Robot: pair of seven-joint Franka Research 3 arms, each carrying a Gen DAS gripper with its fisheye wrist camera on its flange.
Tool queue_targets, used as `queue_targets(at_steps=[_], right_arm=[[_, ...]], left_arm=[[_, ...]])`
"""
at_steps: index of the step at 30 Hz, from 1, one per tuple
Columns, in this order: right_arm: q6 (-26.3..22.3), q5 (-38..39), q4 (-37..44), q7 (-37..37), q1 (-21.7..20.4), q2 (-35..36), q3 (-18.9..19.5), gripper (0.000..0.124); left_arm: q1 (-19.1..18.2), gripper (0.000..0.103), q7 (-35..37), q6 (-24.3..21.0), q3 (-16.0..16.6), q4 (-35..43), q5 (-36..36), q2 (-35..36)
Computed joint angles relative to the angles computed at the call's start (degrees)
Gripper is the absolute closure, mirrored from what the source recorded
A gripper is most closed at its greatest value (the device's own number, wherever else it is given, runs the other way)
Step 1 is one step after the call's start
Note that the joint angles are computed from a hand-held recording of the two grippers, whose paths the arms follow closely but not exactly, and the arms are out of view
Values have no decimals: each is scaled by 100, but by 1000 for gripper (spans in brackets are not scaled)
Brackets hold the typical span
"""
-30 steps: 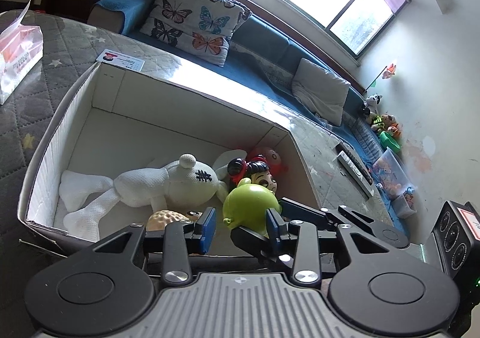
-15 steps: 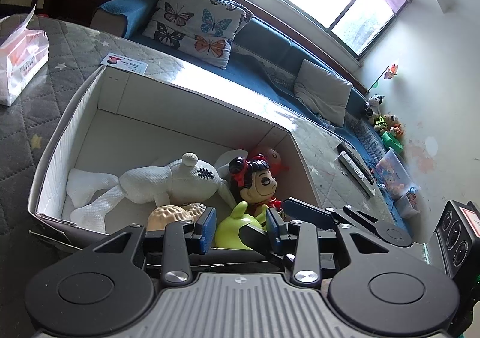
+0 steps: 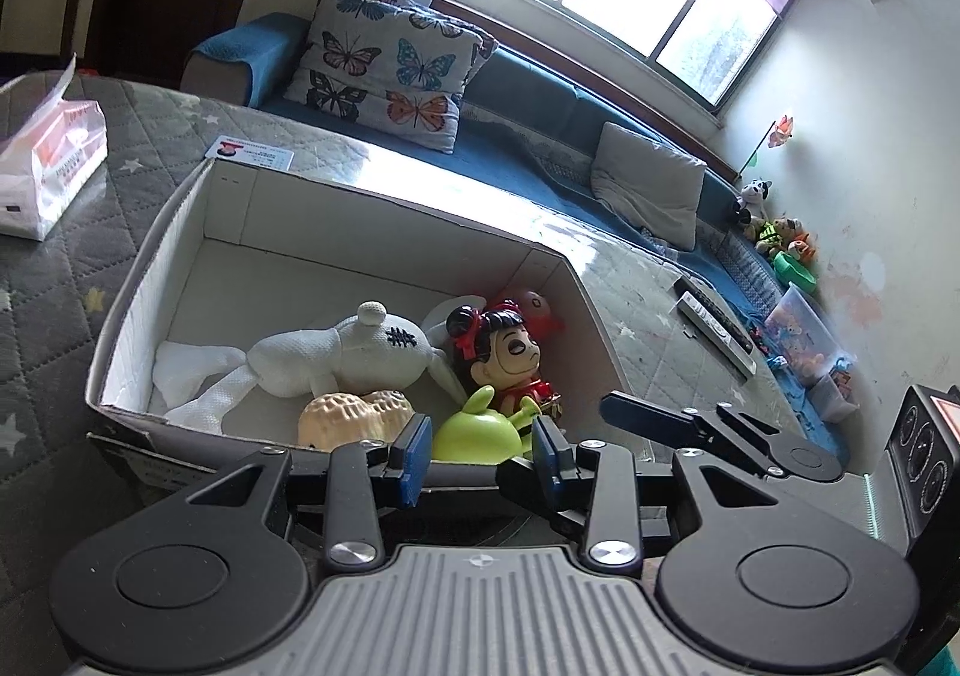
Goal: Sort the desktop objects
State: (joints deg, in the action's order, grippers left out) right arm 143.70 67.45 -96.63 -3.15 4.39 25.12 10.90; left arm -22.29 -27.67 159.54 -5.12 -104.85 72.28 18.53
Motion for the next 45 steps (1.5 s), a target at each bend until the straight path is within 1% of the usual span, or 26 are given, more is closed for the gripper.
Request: queue_targets(at_steps=[7, 10, 18, 21, 25, 30, 38, 45], right_arm=[[-12, 226, -301, -176, -64, -216, -36, 35], [-23, 376, -459, -298, -83, -329, -72, 30], [-22, 710, -767, -554, -63, -545, -209, 26], [-2, 896, -908, -753, -60, -641, -238, 21], [-33, 1122, -1082, -984, -46, -768, -301, 21], [-33, 1329, -1248, -1176, 2, -884, -381, 21], [88, 1829, -1542, -1656, 92, -1053, -459, 21], [172, 2023, -1710, -1888, 180, -1147, -539, 21]], left_arm=[[-119, 64, 64, -318, -95, -54, 18, -72], [-171, 64, 77, -483, -141, -86, 38, -108], [-243, 64, 299, -981, -315, -209, -296, -215], [-286, 64, 437, -1199, -367, -211, -447, -210], [-357, 64, 599, -1495, -419, -200, -629, -190], [-512, 64, 682, -2011, -462, -150, -679, -162], [-680, 64, 912, -2510, -536, -6, -727, -71], [-840, 64, 1012, -2976, -569, 75, -766, -12]])
